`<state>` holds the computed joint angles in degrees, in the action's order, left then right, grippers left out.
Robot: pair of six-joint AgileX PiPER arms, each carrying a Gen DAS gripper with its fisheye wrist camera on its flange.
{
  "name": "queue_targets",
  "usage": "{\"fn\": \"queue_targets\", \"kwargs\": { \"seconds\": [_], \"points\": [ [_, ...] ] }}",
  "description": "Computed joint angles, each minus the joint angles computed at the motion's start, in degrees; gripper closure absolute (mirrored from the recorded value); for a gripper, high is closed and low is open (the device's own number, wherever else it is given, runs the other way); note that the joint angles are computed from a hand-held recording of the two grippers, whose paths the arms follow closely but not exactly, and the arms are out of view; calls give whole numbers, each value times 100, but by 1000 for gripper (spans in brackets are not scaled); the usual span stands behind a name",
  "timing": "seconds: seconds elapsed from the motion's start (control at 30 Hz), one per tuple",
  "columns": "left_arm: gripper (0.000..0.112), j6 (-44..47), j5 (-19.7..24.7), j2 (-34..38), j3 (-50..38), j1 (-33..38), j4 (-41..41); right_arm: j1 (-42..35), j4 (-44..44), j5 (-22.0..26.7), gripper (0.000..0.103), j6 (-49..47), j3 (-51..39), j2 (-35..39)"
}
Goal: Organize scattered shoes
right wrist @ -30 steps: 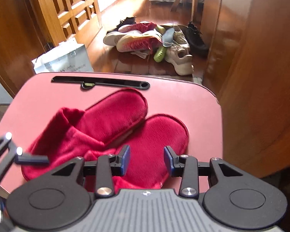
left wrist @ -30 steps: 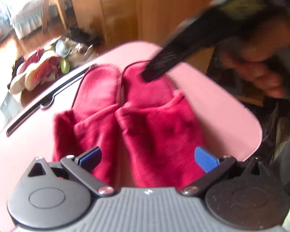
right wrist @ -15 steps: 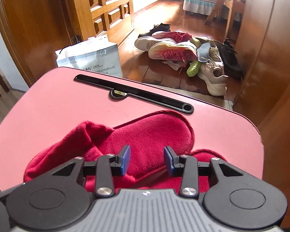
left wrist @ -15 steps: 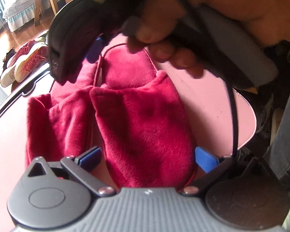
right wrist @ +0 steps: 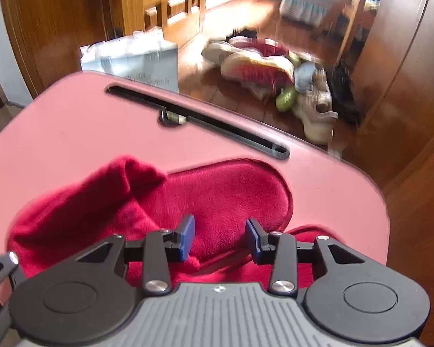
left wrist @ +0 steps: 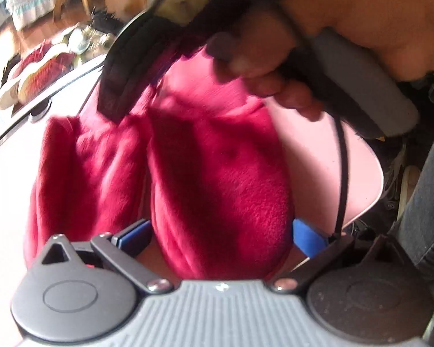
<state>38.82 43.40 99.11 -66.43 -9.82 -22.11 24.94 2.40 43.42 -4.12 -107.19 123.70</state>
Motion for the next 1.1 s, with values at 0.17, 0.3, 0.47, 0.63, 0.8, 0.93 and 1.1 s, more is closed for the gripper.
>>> {"fn": "queue_targets", "kwargs": {
  "seconds": [0.17,0.3,0.47,0.63,0.8,0.93,1.1],
  "points": [
    [9,-136,-1,11,-24,52,111,-2,-33,39,65,-17,117,-90],
    [9,-382,-81,54,-83,6,291,-53,108,2,64,-165,335,-235],
    [9,-722,-130,-79,13,-155,979,-127,73,217,64,107,190,-261],
    [9,-632,-62,-447,138,-178,921,-423,167,95,64,189,574,-805],
    [9,202,138,-817,66,75,-347,-684,79,638,64,-204,965,-1300],
    [9,682,207,-651,-107,-128,-1040,-930,185,497,64,-668,1701,-1889],
    [9,359,-34,-352,-231,-778,-796,-1161,173,386,66,-842,2270,-2325]
  ]
}}
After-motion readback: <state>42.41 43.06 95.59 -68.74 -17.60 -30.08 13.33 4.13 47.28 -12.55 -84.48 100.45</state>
